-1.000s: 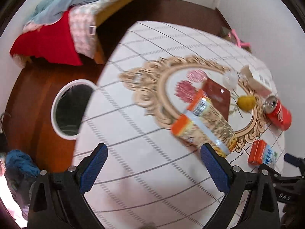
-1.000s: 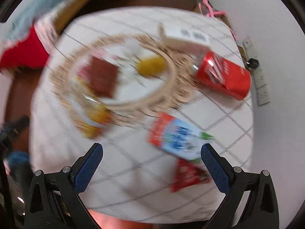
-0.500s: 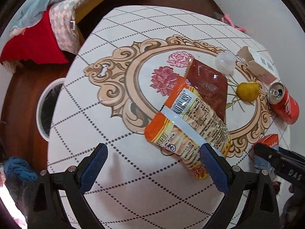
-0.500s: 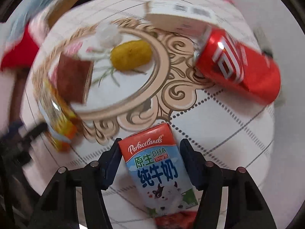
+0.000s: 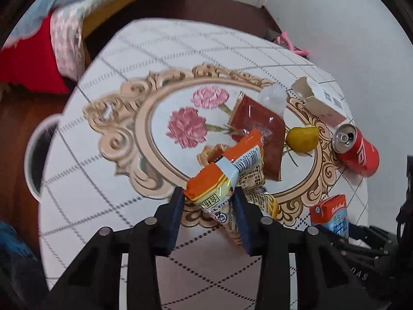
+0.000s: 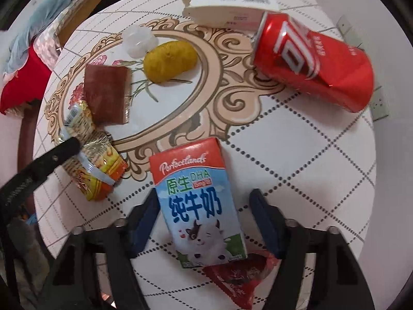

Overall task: Collect trash
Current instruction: 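Grasp the orange chip bag with the left tool while the right tool grasps the milk carton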

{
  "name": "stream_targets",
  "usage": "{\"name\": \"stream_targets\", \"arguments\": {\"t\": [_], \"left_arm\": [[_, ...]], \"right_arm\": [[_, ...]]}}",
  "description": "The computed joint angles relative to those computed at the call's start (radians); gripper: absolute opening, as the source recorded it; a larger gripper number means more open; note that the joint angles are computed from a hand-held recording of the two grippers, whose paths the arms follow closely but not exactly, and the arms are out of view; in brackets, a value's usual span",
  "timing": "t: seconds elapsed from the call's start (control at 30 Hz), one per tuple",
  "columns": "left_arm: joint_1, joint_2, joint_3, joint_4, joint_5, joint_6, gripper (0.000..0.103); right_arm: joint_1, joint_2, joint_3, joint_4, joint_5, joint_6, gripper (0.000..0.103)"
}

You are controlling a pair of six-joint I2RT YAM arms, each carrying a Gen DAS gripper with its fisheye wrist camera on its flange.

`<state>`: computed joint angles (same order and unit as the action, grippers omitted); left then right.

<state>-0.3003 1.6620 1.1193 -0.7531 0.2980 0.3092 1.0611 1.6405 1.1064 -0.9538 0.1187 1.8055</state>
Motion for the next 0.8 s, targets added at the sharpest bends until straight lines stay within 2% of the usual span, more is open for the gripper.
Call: {"name": "stream_targets", "arguments": {"t": [0.07, 0.2, 0.4, 0.53, 0.7, 0.8], "left_arm": [[0.002, -0.050, -0.024, 0.022, -0.015, 0.030, 0.031], [0.012, -0.134, -0.059, 0.060, -0.067, 0.088, 0.030], [0.110, -0.160, -0.031, 0.095, -0.089, 0.205, 0.030], [0.177, -0.079, 0.074, -0.015, -0.021, 0.241, 0.030], [0.267, -0.034, 0.146, -0.099, 0.023, 0.283, 0.030], [0.315, -0.037, 0.187, -0.128, 0.045, 0.309, 0.030]], "right_arm": [[0.005, -0.032, -0.026, -0.001, 0.010, 0.011, 0.058], [0.033, -0.010, 0.028, -0.041, 0.037, 0.033, 0.058], [0.087, 0.008, 0.122, -0.110, 0.129, 0.078, 0.058], [0.079, 0.051, 0.217, -0.137, 0.164, 0.063, 0.058], [0.045, 0.105, 0.299, -0.115, 0.166, 0.012, 0.058], [0.051, 0.121, 0.343, -0.122, 0.196, 0.023, 0.058]]}}
